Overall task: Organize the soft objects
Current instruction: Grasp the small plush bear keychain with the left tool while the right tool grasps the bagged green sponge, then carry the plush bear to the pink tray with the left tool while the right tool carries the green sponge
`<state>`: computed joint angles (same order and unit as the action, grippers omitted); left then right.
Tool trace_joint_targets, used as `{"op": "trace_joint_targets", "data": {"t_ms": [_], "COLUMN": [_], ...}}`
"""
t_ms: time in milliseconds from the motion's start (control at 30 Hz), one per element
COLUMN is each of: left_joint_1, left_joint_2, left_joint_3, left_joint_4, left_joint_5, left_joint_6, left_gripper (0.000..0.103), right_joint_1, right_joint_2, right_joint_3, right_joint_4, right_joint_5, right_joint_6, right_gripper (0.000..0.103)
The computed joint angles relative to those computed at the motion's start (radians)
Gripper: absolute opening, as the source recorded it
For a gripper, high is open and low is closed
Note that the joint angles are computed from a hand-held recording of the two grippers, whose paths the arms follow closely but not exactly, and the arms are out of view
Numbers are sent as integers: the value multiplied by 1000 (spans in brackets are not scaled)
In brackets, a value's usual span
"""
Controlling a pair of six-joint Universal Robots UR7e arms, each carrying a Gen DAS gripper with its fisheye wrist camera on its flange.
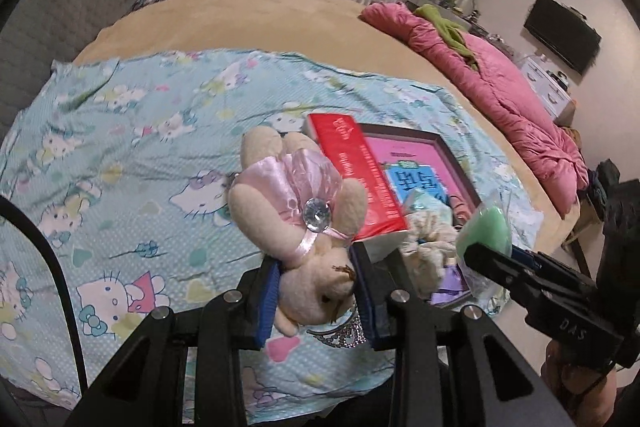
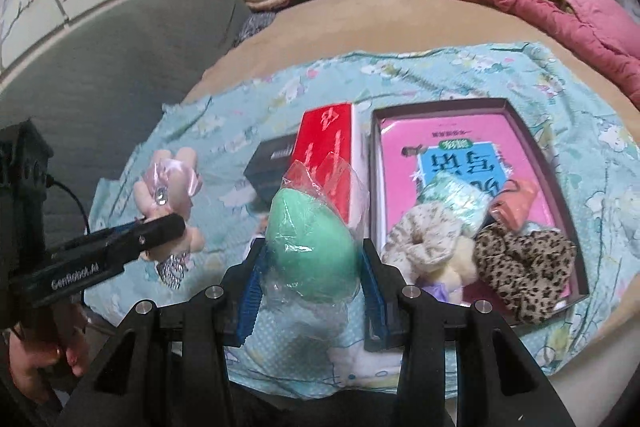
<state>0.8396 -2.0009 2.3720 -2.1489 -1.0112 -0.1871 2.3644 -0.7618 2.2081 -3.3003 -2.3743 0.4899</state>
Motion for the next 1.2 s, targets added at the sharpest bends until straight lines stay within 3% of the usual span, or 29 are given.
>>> {"op": "trace_joint_targets", "data": {"t_ms": [267, 633, 1200], "left_joint_1": [-105, -192, -238], "left_joint_2": [-15, 15, 215], "left_joint_3": [14, 27, 86], "left_joint_4": [45, 59, -96], "left_joint_5": [29, 30, -81], "left_joint_6": [-59, -91, -57], "left_gripper": [34, 34, 34], "right_joint_1": [28, 46, 40], "right_joint_2": [-63, -133, -290], "right_joint_3": [51, 115, 264], "right_joint_4": [-27, -52, -17], "right_joint_5": [-50, -121, -240], "right_joint_6": [40, 76, 220], "right_gripper": [46, 46, 46]}}
